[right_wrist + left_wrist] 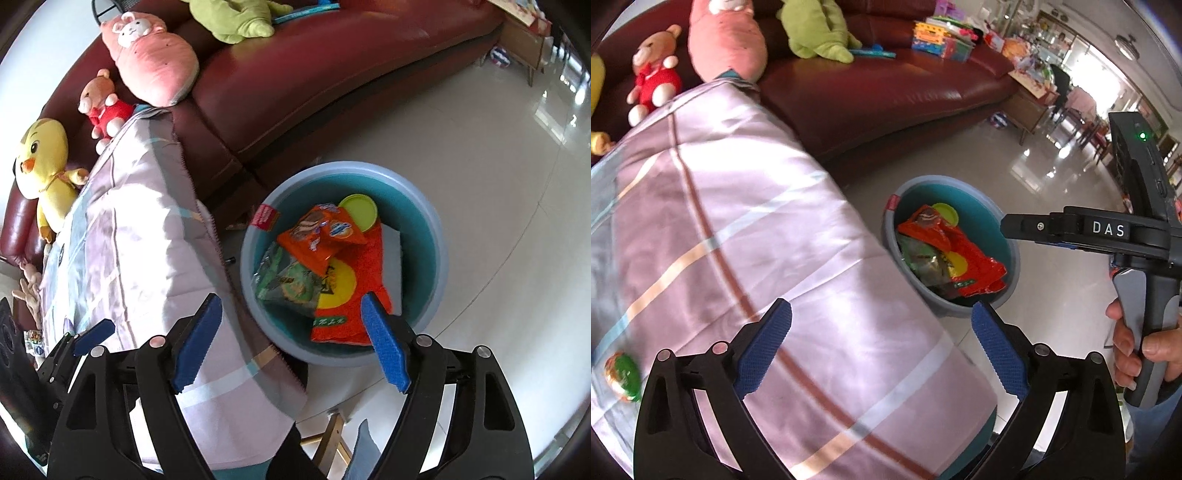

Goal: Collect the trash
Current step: 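Move both tools back over the table toward the egg toy and cup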

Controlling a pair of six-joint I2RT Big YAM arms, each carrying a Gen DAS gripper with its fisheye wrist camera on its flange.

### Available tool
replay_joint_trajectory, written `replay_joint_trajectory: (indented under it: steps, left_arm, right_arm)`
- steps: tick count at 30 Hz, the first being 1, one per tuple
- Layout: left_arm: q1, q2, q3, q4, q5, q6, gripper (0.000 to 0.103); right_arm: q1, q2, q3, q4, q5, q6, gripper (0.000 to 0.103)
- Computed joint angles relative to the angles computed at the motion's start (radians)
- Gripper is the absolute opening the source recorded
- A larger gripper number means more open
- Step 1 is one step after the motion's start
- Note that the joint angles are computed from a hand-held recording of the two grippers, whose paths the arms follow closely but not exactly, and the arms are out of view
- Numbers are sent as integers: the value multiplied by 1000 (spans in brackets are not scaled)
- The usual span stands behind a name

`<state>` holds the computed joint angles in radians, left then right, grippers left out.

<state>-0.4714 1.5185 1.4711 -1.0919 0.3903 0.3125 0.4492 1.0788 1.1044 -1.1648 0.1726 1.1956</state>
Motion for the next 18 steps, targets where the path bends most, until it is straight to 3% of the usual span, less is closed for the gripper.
replay_joint_trajectory:
  steps: [14,18]
  left_arm:
    - [217,-84,-67,-12,56,35,99]
    - [298,-87,-76,-12,55,56,99]
  right_arm:
    - [150,219,237,-45,31,-19,77]
    - [186,297,332,-60,31,-40,85]
